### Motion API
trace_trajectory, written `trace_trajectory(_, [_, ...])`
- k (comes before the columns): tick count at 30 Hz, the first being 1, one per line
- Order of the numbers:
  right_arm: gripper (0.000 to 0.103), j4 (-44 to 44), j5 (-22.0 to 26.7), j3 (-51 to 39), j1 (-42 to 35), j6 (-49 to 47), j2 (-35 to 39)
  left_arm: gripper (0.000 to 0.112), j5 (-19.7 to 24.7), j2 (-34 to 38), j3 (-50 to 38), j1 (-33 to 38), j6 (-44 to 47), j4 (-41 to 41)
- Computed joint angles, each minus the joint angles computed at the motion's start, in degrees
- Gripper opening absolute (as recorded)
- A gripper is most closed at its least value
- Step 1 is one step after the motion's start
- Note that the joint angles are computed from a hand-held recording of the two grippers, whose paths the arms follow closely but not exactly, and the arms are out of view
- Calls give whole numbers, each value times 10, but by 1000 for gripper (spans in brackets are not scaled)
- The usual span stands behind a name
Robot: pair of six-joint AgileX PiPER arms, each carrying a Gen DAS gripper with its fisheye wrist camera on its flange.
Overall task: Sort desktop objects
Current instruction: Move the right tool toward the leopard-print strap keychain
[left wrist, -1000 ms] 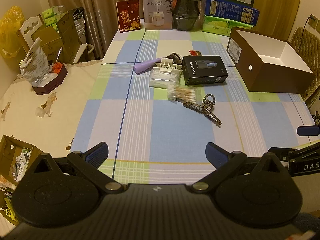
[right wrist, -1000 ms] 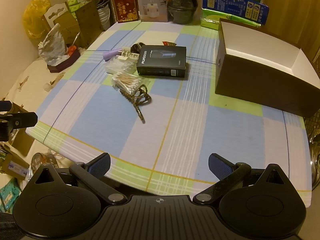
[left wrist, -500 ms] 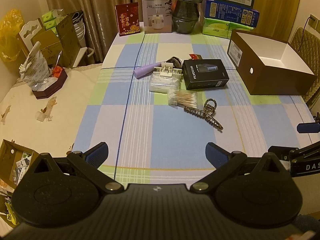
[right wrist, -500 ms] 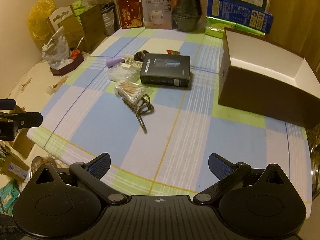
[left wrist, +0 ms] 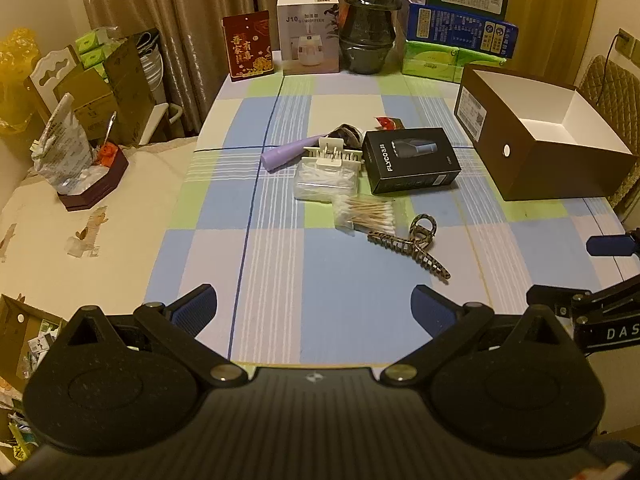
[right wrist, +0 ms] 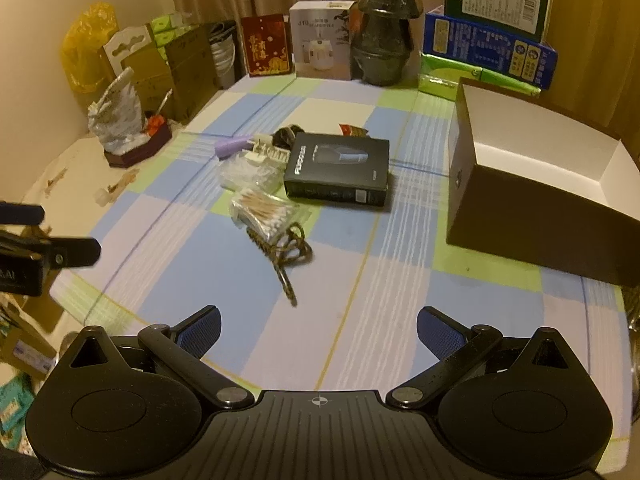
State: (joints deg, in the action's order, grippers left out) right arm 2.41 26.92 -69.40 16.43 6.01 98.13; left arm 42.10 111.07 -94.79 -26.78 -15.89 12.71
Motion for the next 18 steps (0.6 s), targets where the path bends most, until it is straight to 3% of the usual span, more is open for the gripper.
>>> trace_trajectory(3, [101,65,-23,-1,-12,-54,11,102,0,15,-14,4,9,-10])
trace_trajectory(18, [101,125,-34,-68,-26,-140,93,102,36,106,-130,19,38,-44])
